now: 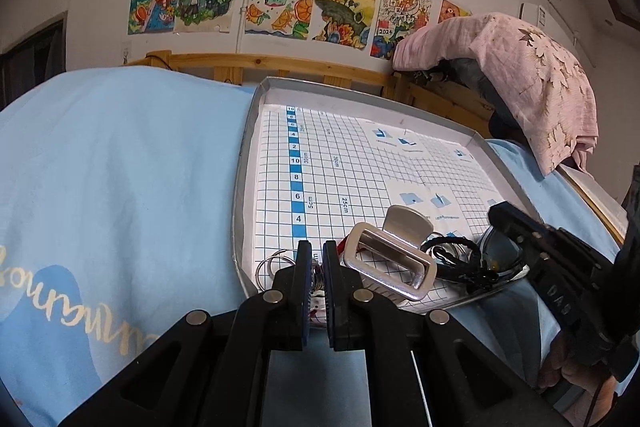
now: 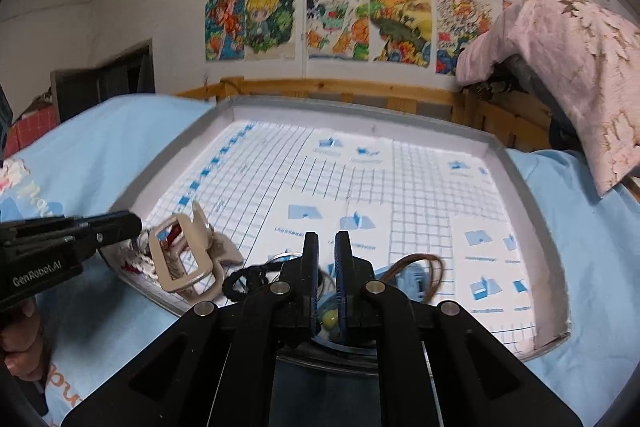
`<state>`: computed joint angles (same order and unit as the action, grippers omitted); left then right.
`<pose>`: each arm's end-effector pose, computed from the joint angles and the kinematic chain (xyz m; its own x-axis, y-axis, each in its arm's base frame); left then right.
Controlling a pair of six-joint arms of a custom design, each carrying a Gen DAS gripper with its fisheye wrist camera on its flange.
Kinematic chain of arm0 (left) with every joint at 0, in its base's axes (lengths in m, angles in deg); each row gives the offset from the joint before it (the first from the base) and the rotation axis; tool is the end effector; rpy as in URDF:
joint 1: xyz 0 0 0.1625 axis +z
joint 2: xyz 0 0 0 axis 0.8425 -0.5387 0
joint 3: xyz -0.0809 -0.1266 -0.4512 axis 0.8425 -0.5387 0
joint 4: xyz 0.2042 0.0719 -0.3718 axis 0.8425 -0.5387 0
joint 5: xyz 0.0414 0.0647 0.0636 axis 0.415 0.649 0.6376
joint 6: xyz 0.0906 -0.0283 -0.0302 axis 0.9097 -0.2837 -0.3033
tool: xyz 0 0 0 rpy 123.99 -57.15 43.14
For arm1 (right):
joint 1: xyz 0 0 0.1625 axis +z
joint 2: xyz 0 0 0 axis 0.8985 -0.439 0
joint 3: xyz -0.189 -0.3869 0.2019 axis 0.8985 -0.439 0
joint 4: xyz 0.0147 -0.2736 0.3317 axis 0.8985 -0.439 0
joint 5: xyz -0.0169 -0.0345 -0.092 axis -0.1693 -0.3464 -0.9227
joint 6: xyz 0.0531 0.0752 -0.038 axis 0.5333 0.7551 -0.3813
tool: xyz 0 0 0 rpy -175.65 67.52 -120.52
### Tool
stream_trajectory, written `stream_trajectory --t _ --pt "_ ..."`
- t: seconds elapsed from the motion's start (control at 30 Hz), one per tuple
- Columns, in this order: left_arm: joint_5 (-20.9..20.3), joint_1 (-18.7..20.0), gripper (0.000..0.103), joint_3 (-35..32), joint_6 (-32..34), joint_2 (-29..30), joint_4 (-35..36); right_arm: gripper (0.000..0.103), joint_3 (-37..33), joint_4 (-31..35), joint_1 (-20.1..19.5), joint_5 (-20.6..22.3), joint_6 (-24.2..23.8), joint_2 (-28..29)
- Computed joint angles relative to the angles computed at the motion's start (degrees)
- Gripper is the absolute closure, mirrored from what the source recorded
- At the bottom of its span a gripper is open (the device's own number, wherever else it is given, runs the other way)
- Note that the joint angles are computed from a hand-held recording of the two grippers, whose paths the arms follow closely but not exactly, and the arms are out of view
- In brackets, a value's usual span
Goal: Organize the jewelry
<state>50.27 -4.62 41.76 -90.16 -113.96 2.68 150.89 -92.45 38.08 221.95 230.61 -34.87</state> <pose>-0.2427 -0.5871 0.0745 -0.6231 0.6719 -0.4004 0.7797 0.4929 -0.3862 0.1581 -0.4701 0.1130 -0.6184 0.4824 0.6204 -0.4814 0.3916 -0.7842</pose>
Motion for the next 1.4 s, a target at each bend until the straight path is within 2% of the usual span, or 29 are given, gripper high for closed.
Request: stream_trajectory --t 0.1,0.17,0.2,0.23,0.27,0.3,0.47,0.53,0.6,0.73,0.83,0.9,0.97,1.1,1.17,1.23,1.4 --pt "-0.1 -0.1 0.097 0.6 0.4 -0.5 -0.6 0.096 2.6 -5.9 0.3 -1.0 -1.7 -0.7" --pt "-0.6 -0.3 0.091 0.9 0.5 -0.8 -1.0 0.093 3.7 -8.3 0.5 -1.4 -2.2 -1.0" --pt "-0.5 -0.3 0.080 1.2 0.7 -1.0 -1.4 0.089 3.9 -8.7 0.5 -1.5 -2.1 -1.1" --pt "-0.7 -0.4 0.061 1.6 0.8 -1.3 -2.0 0.077 4.4 -9.8 0.7 -1.5 -2.1 -1.1" --pt "-1.2 -0.7 0.050 2.6 1.2 -1.9 -3.6 0.066 5.0 -11.0 0.8 -1.7 -2.3 -1.2" --pt "-1.4 -0.8 0.038 3.6 1.5 -2.5 -5.1 0.064 5.4 -11.8 0.7 -2.0 -2.3 -1.3" --pt "-2.5 -1.6 0.037 5.6 2.6 -3.8 -8.1 0.064 6.7 -13.8 0.7 -2.6 -1.9 -2.1" --pt "-2.7 -2.1 0.023 7.1 3.0 -4.9 -10.0 0.064 7.3 -14.3 0.6 -3.0 -1.4 -2.3" --pt "-3.1 -2.7 0.013 9.2 3.2 -6.6 -12.5 0.064 8.0 -15.3 0.5 -3.3 -1.2 -2.6" --pt "-4.0 -4.1 0.001 13.0 2.1 -10.2 -15.9 0.048 10.2 -19.1 1.2 -3.7 -1.7 -3.1" --pt "-4.5 -5.1 0.000 17.2 1.3 -14.0 -19.1 0.043 11.5 -22.2 2.9 -3.2 -3.8 -3.1" --pt "-5.3 -6.0 0.000 19.7 1.1 -16.5 -20.2 0.035 12.4 -23.9 4.7 -2.3 -6.1 -3.2" --pt "-5.8 -6.8 0.000 22.6 0.2 -19.4 -20.9 0.024 13.9 -28.2 6.9 -1.5 -8.5 -2.8" --pt "-6.7 -8.4 0.000 27.3 -1.1 -24.7 -20.9 0.017 16.0 -32.8 11.1 0.6 -9.6 -2.4" --pt "-7.5 -9.4 0.000 29.9 -1.2 -27.5 -21.1 0.008 16.9 -33.7 13.6 2.0 -8.7 -2.0" --pt "-8.7 -10.4 0.000 31.9 -1.1 -29.7 -21.4 0.007 17.7 -35.3 15.6 3.2 -8.4 -1.2" --pt "-10.5 -11.8 0.000 35.5 -1.2 -34.4 -21.8 0.007 19.7 -43.8 20.9 7.5 -11.7 2.1"
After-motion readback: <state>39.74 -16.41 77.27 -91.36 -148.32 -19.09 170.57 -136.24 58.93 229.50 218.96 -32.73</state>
